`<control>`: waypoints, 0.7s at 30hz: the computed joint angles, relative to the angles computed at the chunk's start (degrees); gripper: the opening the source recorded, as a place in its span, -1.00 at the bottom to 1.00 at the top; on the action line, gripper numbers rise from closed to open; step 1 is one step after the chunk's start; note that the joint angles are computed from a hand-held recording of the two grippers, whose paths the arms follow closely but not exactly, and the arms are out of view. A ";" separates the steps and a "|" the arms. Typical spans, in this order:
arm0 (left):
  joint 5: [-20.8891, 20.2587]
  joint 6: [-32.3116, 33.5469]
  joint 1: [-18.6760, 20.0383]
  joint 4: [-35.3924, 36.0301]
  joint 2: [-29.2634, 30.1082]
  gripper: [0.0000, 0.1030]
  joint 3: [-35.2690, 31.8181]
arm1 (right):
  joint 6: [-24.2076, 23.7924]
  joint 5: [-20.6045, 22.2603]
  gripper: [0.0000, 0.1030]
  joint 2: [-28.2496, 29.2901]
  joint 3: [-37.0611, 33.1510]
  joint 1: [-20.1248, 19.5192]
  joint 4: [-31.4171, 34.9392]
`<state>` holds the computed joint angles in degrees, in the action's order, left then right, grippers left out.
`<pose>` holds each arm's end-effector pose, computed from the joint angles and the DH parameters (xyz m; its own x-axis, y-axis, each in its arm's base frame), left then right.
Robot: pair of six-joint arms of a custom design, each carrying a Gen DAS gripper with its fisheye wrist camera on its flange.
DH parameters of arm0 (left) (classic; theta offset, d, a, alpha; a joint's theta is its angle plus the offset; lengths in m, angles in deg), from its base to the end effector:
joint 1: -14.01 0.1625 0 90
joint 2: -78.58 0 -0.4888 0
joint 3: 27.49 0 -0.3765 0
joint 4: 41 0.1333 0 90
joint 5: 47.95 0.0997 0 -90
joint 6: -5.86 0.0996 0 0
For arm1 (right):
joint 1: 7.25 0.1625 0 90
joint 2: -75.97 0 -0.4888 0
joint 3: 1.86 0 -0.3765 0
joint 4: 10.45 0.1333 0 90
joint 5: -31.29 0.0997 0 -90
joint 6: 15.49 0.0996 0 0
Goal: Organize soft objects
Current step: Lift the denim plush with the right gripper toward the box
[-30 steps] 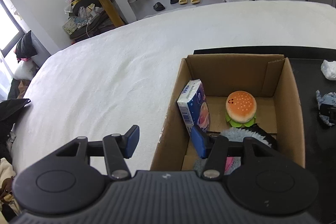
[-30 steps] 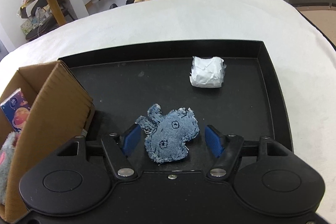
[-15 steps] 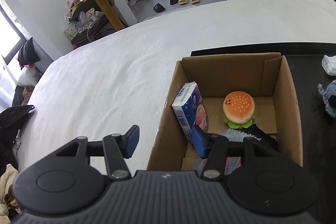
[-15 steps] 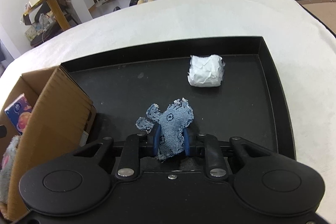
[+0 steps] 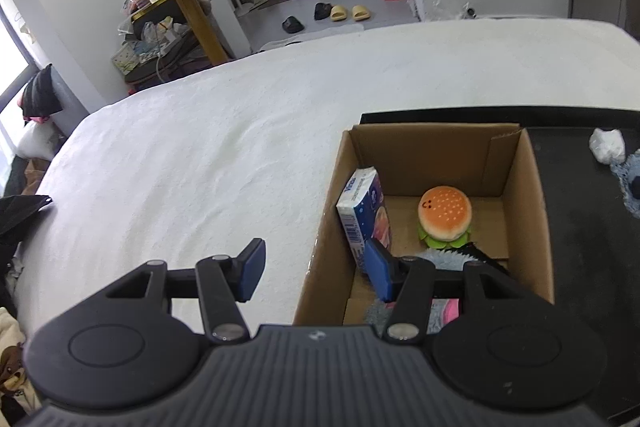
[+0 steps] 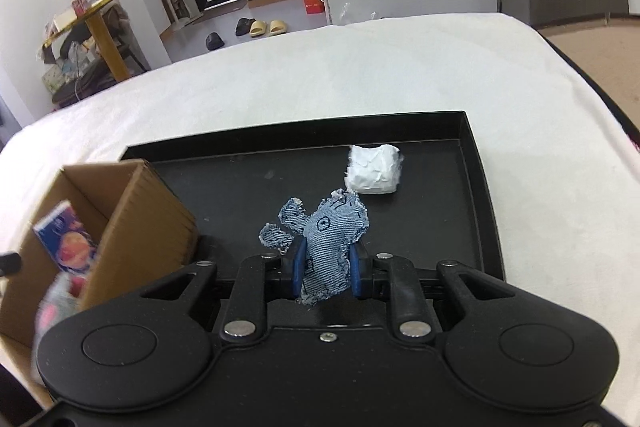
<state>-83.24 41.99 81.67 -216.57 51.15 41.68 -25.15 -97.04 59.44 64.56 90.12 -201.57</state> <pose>-0.1157 -0.8461 0.1646 -0.4434 0.1485 -0.8839 0.6632 0.7177 -0.2121 0.1780 -0.8184 0.0424 -0.8146 0.2693 0.5137 -0.2201 0.6758 -0.7034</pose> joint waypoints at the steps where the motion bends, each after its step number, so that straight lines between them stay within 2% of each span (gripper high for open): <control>1: -0.59 -0.66 0.03 0.53 -0.45 0.03 0.31 | 0.04 -0.23 -0.57 0.00 -0.24 0.28 0.02; 4: -2.55 -3.56 0.33 3.14 -1.92 0.03 1.13 | 1.20 0.41 -0.57 -0.16 -0.40 1.04 0.67; 9: -5.46 -5.09 0.92 4.65 -3.78 0.03 2.37 | -2.31 -2.20 -0.57 1.39 -1.81 2.76 -1.02; 21: -13.96 -6.14 3.07 6.31 -7.70 0.03 5.76 | -8.97 -4.10 -0.57 1.46 -3.11 5.86 -1.01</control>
<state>-97.21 35.85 84.74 -210.25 43.45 47.44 -34.12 -101.14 60.90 61.45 95.98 -202.58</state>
